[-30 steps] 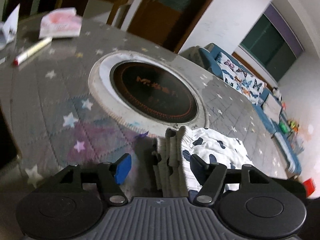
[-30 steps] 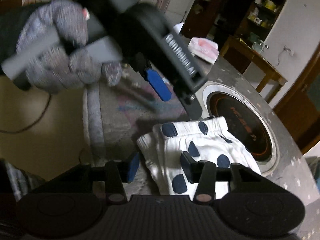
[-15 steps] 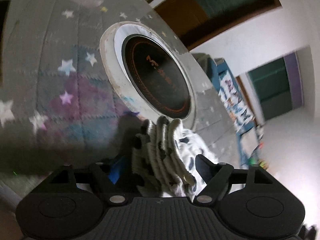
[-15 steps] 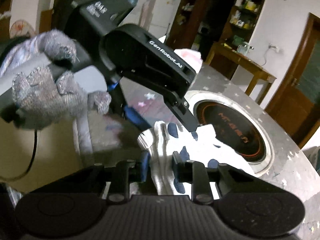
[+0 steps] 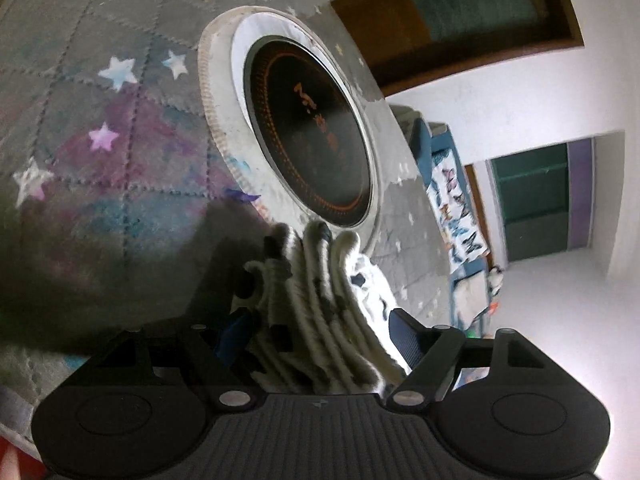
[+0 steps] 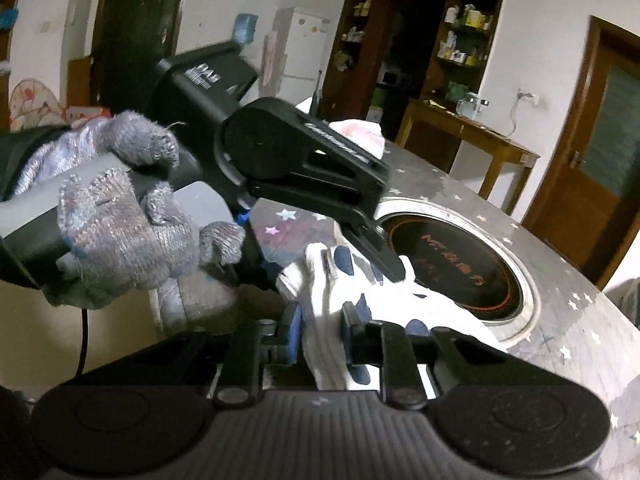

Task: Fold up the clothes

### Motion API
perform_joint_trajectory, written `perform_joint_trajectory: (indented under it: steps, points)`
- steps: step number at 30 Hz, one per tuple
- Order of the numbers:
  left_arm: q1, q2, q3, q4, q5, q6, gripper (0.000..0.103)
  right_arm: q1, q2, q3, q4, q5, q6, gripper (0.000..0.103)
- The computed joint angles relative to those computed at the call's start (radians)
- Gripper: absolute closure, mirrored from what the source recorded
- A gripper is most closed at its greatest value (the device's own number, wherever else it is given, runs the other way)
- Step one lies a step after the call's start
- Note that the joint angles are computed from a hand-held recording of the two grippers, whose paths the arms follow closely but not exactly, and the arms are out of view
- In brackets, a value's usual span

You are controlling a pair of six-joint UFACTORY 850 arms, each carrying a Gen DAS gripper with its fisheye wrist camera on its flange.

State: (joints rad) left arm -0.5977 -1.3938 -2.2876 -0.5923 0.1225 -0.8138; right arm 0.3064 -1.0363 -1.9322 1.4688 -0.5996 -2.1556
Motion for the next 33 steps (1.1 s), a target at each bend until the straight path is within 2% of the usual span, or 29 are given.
perform_joint_trajectory:
  steps: [3,9,16,19,26,33]
  points:
    - [0.000,0.021,0.042,0.086,0.022,-0.092,0.024,-0.008,-0.005,-0.014,-0.003,-0.013,0.038,0.084]
    - [0.004,0.027,0.062,0.277,0.035,-0.317,0.021,-0.011,0.002,0.005,0.022,-0.026,0.006,0.085]
    - [-0.005,0.096,0.181,0.275,0.102,-0.331,0.018,-0.017,0.001,-0.002,0.048,-0.031,0.003,0.085]
    - [-0.008,0.100,0.198,0.328,0.129,-0.417,0.016,-0.016,0.004,0.006,0.064,-0.031,-0.016,0.085]
    - [-0.010,0.055,0.146,0.471,0.163,-0.619,0.013,-0.020,0.014,0.027,0.073,-0.036,-0.014,0.085]
    - [-0.008,0.037,0.111,0.443,0.155,-0.586,0.014,-0.018,0.011,0.024,0.021,-0.044,0.001,0.085]
